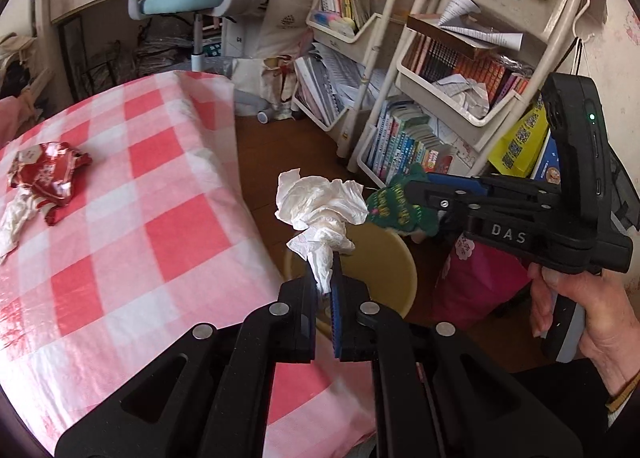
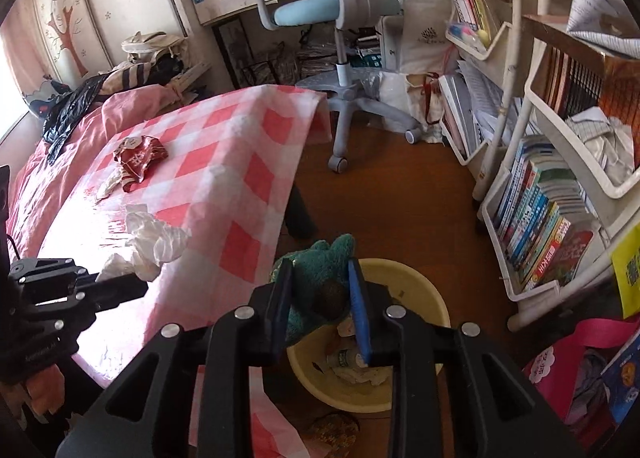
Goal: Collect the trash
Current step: 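Lift tissue and green tree, carry over the wastebasket and open both grippers, then close the right gripper on the red snack bag while the left gripper closes on white plastic wrap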
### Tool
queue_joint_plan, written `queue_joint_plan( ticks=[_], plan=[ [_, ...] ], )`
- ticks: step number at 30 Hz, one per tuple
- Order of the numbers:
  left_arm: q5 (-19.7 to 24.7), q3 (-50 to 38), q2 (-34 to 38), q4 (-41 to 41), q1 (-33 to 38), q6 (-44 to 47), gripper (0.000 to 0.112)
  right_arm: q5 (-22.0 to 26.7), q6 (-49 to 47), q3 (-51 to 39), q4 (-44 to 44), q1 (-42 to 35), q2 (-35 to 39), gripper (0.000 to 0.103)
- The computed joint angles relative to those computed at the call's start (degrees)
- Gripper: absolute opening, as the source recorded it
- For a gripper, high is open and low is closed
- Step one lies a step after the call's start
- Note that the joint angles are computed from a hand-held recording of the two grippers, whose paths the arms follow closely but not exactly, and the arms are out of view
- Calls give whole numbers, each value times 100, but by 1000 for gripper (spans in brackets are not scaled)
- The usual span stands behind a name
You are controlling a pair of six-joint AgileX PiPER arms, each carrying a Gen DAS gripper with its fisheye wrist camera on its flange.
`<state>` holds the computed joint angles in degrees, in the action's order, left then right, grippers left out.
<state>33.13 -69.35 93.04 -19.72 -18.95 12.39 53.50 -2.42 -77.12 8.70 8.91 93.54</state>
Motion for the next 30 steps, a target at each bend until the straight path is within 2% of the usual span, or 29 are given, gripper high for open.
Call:
queue_joint_plan(
  ticks=[3, 6, 7, 9, 10, 11, 14, 18, 22, 26, 30],
  plan=[
    [-114, -327, 421, 445, -418, -536, 6, -107, 233, 148, -49, -230, -75, 53],
    [-167, -694, 814, 1029, -690, -1196, 8, -199, 418, 248, 0, -458, -163, 55],
    [-144, -805, 903, 1066, -725, -1253, 14, -234, 459, 289, 15, -502, -208, 57],
    [-174, -899, 943, 1534, -834, -1716, 36, -309, 513, 327, -37, -550, -249, 60],
    [-234, -878, 900, 1783, -873, -1947, 50, -347, 548, 343, -72, -530, -271, 61],
    [-321, -815, 822, 1979, -885, -2120, 57, -374, 560, 344, -85, -515, -279, 62],
    [-336, -716, 602, 2236, -709, -2196, 64, -500, 558, 321, -109, -417, -261, 66],
    [-306, -494, 167, 2583, -51, -2234, 69, -693, 173, 236, 249, -134, -164, 71],
    [-258, -461, -29, 2438, 1197, -1686, 71, -713, -343, -112, 755, 357, 141, 79],
    [103, -1105, 471, 1647, 2564, -867, 71, -580, -677, -1103, 767, 1201, 912, 85],
    [500, -1832, 1260, 821, 3479, 8, 72, -376, -667, -2716, 744, 1840, 2162, 87]
  ],
)
